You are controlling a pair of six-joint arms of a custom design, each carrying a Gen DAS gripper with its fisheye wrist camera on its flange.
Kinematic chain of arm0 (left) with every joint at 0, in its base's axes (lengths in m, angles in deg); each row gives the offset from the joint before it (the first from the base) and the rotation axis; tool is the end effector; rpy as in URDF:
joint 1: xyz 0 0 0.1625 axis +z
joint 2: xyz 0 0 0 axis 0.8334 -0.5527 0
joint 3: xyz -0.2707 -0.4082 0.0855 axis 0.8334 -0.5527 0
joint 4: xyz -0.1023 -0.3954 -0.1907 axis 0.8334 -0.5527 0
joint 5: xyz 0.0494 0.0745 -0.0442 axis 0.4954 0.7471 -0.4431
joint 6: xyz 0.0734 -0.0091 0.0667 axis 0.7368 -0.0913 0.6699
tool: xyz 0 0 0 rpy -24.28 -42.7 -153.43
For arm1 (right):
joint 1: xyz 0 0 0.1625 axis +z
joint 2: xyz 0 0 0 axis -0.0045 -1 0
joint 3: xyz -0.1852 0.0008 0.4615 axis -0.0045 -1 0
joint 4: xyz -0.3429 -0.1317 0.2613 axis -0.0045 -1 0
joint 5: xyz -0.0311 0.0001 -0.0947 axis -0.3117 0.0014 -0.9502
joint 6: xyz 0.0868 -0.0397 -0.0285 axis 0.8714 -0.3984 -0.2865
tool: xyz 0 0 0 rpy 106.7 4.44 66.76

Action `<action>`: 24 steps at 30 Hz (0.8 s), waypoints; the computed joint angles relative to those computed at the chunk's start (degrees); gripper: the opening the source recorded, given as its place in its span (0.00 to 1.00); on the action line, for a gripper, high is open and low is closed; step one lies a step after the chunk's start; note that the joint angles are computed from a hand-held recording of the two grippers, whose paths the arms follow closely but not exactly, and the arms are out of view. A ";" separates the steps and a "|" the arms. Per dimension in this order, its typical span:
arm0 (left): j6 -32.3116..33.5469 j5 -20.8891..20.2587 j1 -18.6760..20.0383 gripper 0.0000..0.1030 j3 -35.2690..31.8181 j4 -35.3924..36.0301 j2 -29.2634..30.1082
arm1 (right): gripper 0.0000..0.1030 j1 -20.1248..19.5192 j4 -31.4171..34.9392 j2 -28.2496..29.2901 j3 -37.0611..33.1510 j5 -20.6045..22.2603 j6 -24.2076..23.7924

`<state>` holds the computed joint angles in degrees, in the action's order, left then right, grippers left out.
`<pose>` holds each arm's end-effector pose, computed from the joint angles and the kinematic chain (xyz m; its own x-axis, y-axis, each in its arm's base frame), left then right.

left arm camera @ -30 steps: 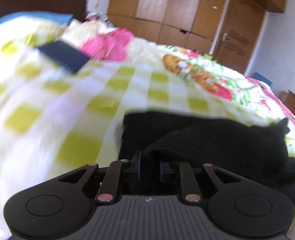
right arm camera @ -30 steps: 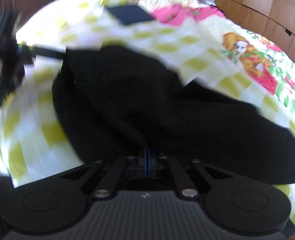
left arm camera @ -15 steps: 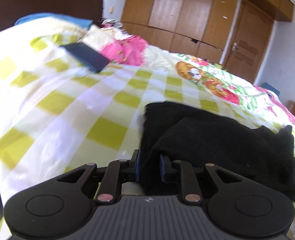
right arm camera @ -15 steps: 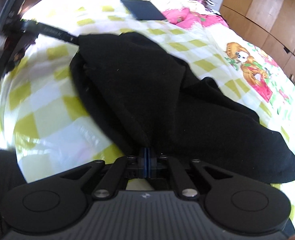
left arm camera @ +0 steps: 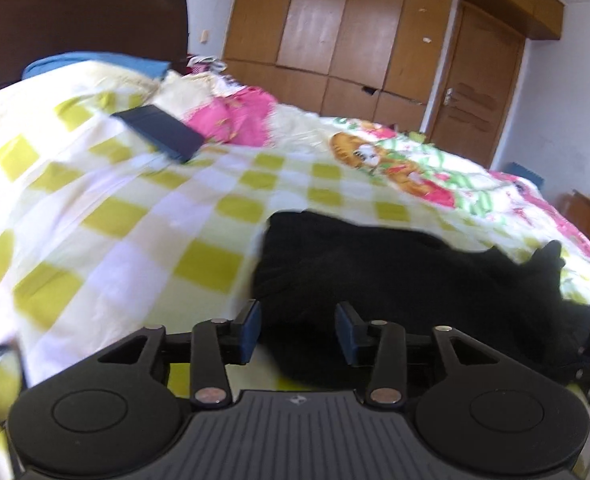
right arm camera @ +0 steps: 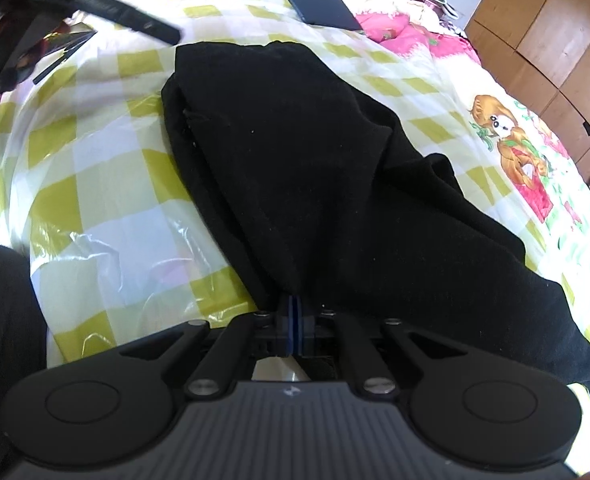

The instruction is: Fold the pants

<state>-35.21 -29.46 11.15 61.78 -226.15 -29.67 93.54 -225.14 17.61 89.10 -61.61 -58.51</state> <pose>-0.1424 -0.7503 0.1029 -0.7382 0.5252 -0.4235 0.6731 0.5304 -0.5154 0.1053 -0.5881 0.1621 -0.4222 -0.3392 0.8407 -0.6906 0.7211 -0.0559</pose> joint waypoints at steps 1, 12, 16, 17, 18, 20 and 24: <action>-0.73 -0.92 -0.04 0.53 -0.56 -0.26 0.46 | 0.03 0.04 0.43 -0.22 0.16 -0.02 0.25; 3.49 14.31 -2.98 0.53 -0.52 2.84 2.98 | 0.02 -2.40 2.88 -7.14 4.12 5.65 15.34; 5.36 12.32 -5.17 0.53 0.93 -0.12 2.45 | 0.05 -5.06 0.46 -11.33 2.93 4.10 21.35; 5.82 11.14 -5.76 0.53 1.03 -0.21 2.53 | 0.06 -6.13 0.46 -12.22 2.13 3.49 24.02; 5.59 9.43 -6.49 0.53 1.03 0.54 2.45 | 0.10 -7.39 0.80 -13.15 1.34 3.08 27.05; 4.63 5.52 -7.52 0.53 0.74 2.30 2.99 | 0.20 -10.27 1.60 -14.96 0.04 3.65 33.01; 6.64 0.85 -9.70 0.54 -0.58 6.73 6.01 | 0.25 -17.17 3.49 -18.48 -1.52 9.08 45.65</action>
